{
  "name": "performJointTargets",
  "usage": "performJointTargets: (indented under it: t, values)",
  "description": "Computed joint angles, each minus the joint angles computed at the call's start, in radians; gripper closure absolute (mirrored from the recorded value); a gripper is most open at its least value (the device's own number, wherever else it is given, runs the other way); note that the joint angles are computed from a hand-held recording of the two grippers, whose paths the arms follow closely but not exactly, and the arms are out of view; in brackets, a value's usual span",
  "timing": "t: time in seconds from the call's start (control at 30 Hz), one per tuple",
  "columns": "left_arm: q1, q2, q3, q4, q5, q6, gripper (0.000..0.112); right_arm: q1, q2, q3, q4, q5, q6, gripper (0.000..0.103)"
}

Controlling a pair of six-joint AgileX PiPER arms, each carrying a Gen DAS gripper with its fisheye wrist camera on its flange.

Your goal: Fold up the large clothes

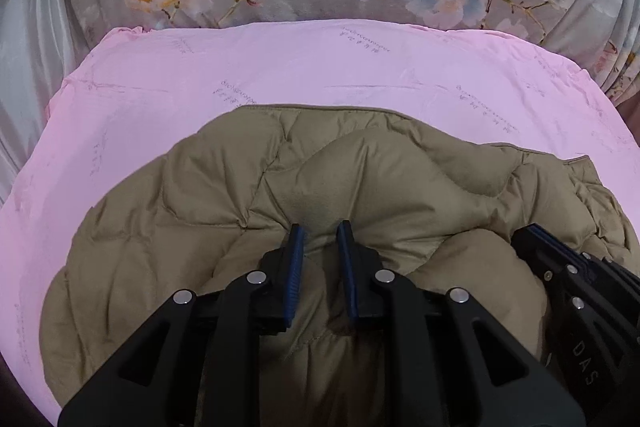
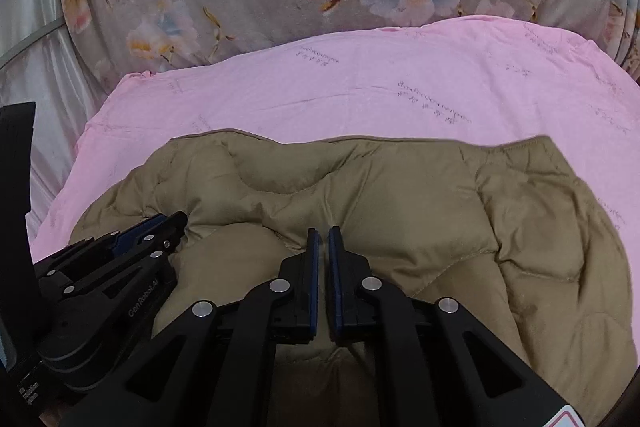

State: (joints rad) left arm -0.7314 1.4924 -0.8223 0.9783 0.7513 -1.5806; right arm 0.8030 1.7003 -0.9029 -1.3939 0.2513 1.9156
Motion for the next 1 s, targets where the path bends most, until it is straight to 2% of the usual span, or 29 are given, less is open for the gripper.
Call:
performJointTargets:
  t: [0.13,0.7,1.0]
  values:
    - [-0.035,0.039,0.009,0.066,0.032,-0.079,0.095,-0.005,0.026,0.011,-0.130,-0.014,0.139,0.098]
    - [-0.063,0.093,0.006,0.119,0.067,-0.145,0.095,0.053,0.084,-0.029,-0.068,0.095,0.073,0.098]
    - [-0.067,0.104,0.001,0.126,0.077,-0.150,0.095,0.050,0.091,-0.028,-0.091,0.091,0.100,0.099]
